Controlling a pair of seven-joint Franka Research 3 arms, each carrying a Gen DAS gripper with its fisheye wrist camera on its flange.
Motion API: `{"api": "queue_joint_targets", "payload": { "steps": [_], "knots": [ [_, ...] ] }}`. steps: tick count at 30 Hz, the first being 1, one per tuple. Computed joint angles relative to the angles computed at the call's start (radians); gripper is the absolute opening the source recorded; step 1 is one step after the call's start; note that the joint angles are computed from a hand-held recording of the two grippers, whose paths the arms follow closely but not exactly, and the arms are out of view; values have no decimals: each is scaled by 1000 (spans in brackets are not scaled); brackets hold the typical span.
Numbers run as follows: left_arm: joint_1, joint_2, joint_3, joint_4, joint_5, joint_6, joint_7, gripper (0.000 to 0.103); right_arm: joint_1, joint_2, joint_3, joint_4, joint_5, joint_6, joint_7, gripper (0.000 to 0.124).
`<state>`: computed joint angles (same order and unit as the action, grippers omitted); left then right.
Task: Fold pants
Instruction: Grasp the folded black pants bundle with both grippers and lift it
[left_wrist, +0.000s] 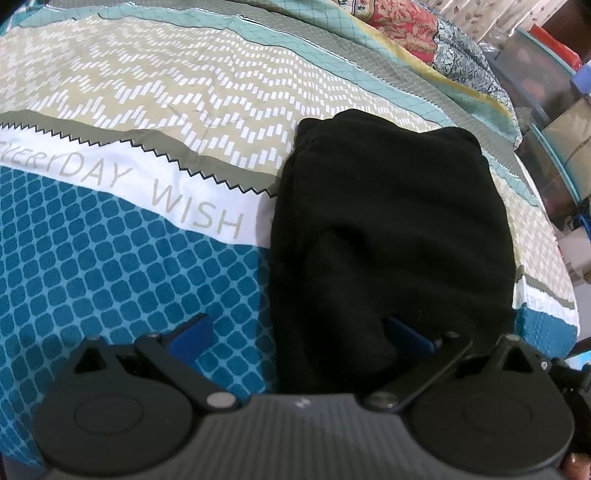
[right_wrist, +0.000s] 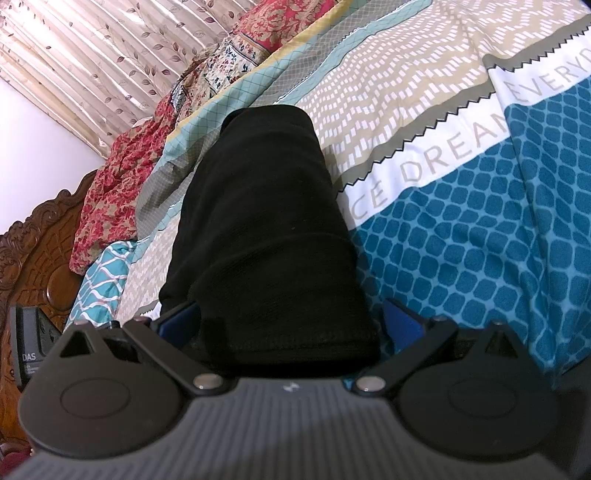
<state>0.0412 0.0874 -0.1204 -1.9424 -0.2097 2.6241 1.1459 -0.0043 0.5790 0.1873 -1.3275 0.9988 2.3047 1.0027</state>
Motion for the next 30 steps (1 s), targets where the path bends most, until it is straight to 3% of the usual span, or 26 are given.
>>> {"api": "queue_joint_targets", "payload": {
  "steps": [3,8,12,15,17,23,25,28,29,30],
  "knots": [
    [-4,7,0,12,23,-12,-15,103,0,-1,1,-2,3,1,1,103],
    [24,3,-7,6,-115,-8,112,103,1,-2,0,-3,1,2,0,103],
    [19,-19,4,-12,-71,10,116,103,5,4,-12,36,-51,-41,2,103],
    [26,-31,11,-24,-112,28,145,103,6,-46,2,-29,-4,92,-113,103],
    [33,-25,15,-18,-161,21,160,103,14,-45,0,-23,-2,127,-136,103],
    [58,49,-12,58,-378,-14,305,103,24,73,-10,149,-87,38,0,103],
    [48,77,-17,84,-327,-5,287,103,20,113,2,208,-108,-3,21,102],
    [37,114,-27,129,-235,-2,269,101,39,209,6,360,-183,-131,91,84],
    [41,123,-37,143,-234,-5,282,96,50,235,1,405,-216,-170,121,84],
    [42,131,-43,159,-226,-7,284,76,62,242,-1,415,-239,-169,132,79]
  ]
}}
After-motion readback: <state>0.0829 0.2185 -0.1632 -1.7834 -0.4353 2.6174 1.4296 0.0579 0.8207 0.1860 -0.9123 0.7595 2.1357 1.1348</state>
